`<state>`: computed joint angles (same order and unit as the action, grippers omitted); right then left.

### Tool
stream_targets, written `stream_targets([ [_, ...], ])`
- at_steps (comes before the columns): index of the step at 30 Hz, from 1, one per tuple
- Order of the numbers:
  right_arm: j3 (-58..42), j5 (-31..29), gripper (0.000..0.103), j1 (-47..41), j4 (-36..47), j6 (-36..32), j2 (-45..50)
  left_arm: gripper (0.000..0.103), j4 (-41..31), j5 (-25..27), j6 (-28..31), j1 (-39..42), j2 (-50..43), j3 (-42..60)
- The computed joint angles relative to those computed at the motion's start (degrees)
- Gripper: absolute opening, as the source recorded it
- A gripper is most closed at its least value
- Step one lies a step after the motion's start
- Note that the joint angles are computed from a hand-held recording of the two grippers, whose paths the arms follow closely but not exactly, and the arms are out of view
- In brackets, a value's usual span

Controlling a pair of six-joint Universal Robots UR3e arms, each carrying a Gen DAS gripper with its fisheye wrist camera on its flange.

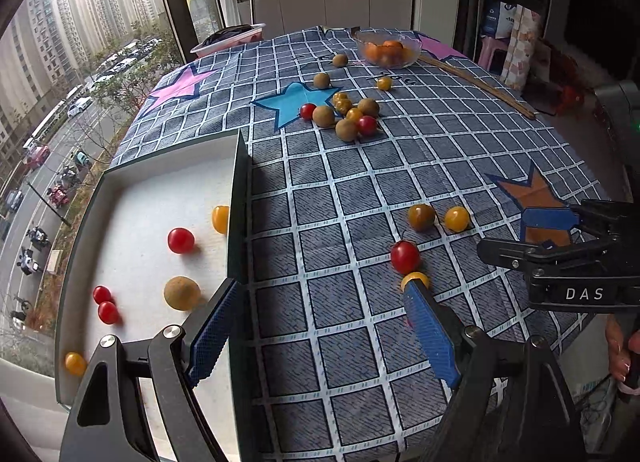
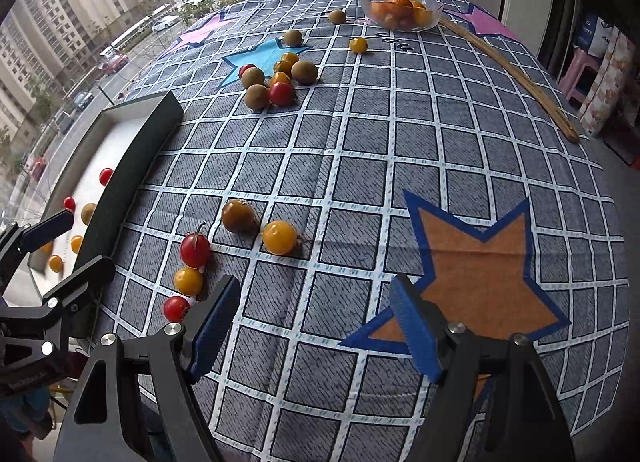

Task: Organize fruits
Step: 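Move both tools back over the tomatoes on the cloth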

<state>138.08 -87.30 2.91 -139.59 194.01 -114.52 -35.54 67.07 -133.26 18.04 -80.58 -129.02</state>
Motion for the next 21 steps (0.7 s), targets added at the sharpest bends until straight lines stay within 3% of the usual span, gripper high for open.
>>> stream_targets([
  [6,1.1,0.6,0.079,-0.4,-3.9,-1.8,1.5,0.084,3.4,2.2,-2.2,-2.6,-0.3,-4.3],
  [16,-0.6,0.5,0.067,1.0,-9.8,-3.4,9.1,0.084,12.0,6.3,-9.0,-8.5,-5.2,-6.0],
  [17,-1.0,0.5,0.066,1.2,-10.2,-3.6,9.8,0.083,12.5,6.7,-9.5,-9.1,-5.9,-5.8],
  [19,-1.9,-0.2,0.062,2.1,-11.1,-3.8,11.4,0.071,12.7,7.5,-10.2,-10.0,-6.9,-5.3],
  [21,-3.0,-1.6,0.058,3.6,-11.8,-3.9,13.3,0.069,12.2,7.1,-10.5,-9.9,-6.4,-5.5],
])
